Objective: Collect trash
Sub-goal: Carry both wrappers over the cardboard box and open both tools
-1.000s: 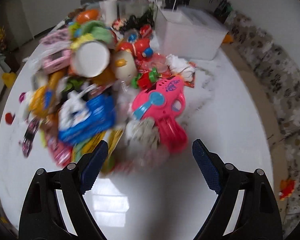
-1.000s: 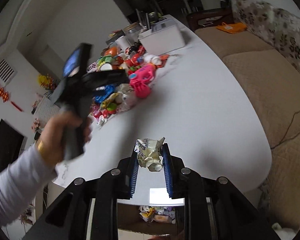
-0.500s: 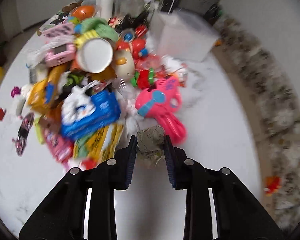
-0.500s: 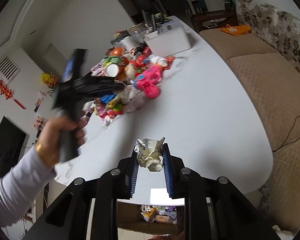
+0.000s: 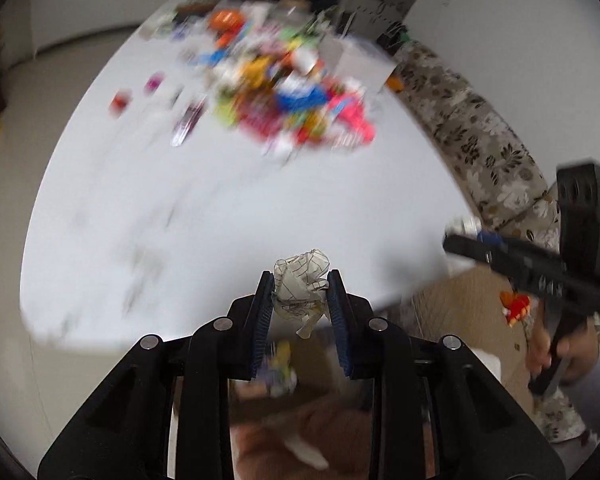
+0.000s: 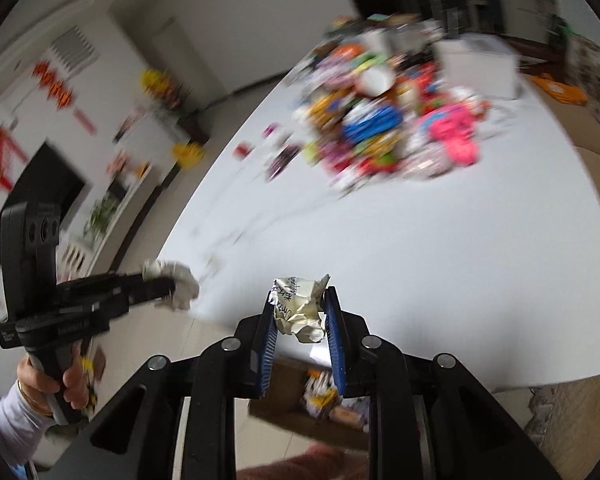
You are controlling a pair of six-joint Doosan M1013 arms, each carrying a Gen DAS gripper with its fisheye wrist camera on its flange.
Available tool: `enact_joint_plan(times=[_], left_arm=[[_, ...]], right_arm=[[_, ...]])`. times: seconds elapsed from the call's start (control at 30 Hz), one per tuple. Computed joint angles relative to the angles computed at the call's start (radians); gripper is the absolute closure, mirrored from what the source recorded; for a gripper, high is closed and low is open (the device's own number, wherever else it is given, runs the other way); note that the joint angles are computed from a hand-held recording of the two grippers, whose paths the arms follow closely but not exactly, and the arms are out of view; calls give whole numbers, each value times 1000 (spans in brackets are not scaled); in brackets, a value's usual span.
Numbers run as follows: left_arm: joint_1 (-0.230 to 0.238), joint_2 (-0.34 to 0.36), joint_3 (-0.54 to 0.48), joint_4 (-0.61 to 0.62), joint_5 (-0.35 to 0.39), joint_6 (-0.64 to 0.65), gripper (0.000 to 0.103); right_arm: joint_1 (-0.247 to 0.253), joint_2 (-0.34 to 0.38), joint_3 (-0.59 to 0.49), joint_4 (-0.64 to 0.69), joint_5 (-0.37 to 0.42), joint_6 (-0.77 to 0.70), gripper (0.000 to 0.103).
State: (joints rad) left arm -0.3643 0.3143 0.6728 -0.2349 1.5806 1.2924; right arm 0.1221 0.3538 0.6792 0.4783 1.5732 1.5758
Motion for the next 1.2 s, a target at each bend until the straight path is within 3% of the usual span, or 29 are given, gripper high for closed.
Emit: enact_joint_plan(times=[0.1, 0.27, 0.5, 0.6, 0.63, 0.67, 0.7, 0.73, 1.0, 1.2], left_arm=[[17, -91, 190, -2, 6, -39, 76], [44, -169, 447, -49, -13, -67, 76], [40, -156, 702, -64, -47, -80, 75], [28, -119, 744, -25, -40, -103, 62], [30, -106, 750, -19, -24, -109, 40], [33, -94, 755, -18, -10, -115, 29], [34, -86, 760, -8, -12, -115, 29], [33, -83, 760, 7, -11, -117, 29], [45, -79, 712, 46, 33, -82, 25], [53, -141, 627, 14, 12, -71, 25]], right_arm=[[40, -22, 63, 7, 31, -4, 80], [106, -79, 263, -34, 50, 5, 80], [159, -102, 542, -187, 19, 67, 80], [158, -97, 610, -213, -8, 120, 76], [160, -93, 630, -246, -18, 141, 50], [163, -90, 644, -275, -23, 168, 19], [168, -90, 653, -302, -33, 194, 15], [166, -90, 664, -319, -44, 222, 18], [145, -93, 635, -291, -8, 264, 16], [113, -113, 452, -136, -19, 184, 17]])
